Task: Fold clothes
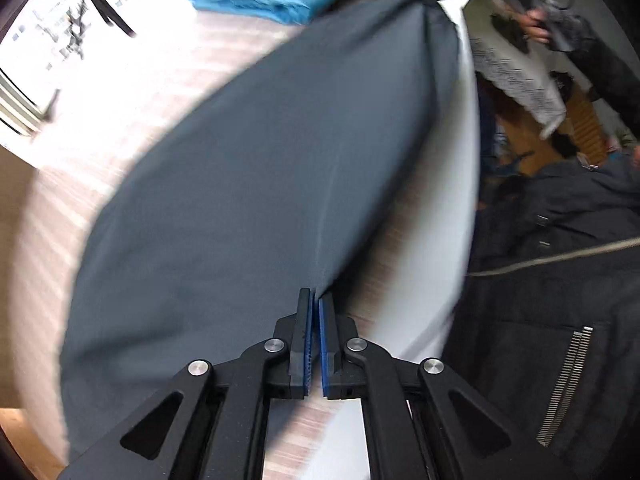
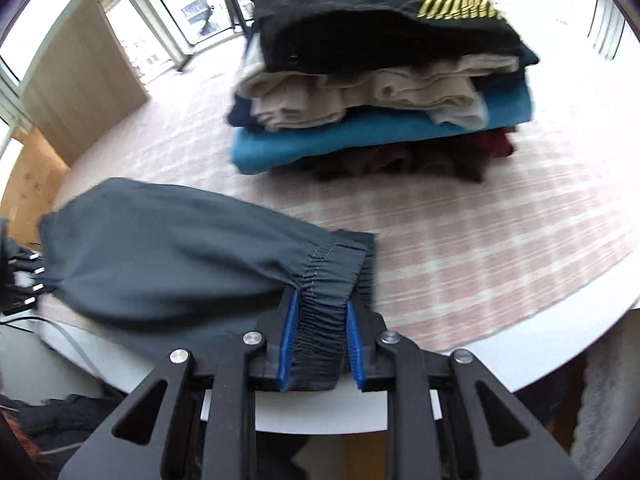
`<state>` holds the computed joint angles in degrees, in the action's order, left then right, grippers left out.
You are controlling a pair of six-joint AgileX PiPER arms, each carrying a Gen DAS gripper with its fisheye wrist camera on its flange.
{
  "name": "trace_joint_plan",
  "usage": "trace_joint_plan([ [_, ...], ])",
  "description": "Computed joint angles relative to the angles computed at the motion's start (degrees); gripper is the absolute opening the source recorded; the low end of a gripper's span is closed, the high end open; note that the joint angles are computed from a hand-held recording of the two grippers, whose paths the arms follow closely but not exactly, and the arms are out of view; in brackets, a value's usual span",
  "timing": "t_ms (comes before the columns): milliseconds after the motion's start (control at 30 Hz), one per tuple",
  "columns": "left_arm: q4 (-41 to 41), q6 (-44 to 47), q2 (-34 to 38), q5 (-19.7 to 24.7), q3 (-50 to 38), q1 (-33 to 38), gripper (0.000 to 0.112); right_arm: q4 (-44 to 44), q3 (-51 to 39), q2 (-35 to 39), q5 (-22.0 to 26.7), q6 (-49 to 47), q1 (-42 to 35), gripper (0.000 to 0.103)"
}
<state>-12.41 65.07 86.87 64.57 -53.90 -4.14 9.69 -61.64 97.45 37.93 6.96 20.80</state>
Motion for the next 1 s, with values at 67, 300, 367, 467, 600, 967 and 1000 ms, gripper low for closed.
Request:
trace_joint_plan([
  [67,4.3,-5.5,-2.1,-0.7,2.4,-5.6,0.012,-0.5,-0.9,3.4,0.8,-0.1,-0.2,0.024],
  [300,6.1,-8.7,2.1,-0.9,-3.1,-4.4,0.024,19.6,5.7,-1.5,-2.5,-15.3,-8.1,0.035],
  [367,5.6,-8.1,3.4,0.1,-6.7,-4.0,0.027,21.6,5.5,-2.4,-2.0,-17.2,-9.8,0.037],
  [467,7.3,-10.3,7.4,-1.0,-12.5,-5.0,0.027,19.7,2.7,-0.1,-0.1,-15.8,-11.2,0.037],
  [600,9.6,-13.8,13.3,-4.3,-17.5,-5.7,0.026,14.6,-3.1,6.5,2.1,-12.5,-8.6,0.036],
  [967,11.0,-19.3,24.6,-2.2,-34.7,3.2,0.027,-1.9,-12.4,8.0,8.5,-2.4,-4.6,0.04],
  [1000,11.3,-19.9,23.1,-3.6,-32.4,3.6,0.028,-3.6,-13.3,7.8,10.1,-1.2,-4.0,0.04],
])
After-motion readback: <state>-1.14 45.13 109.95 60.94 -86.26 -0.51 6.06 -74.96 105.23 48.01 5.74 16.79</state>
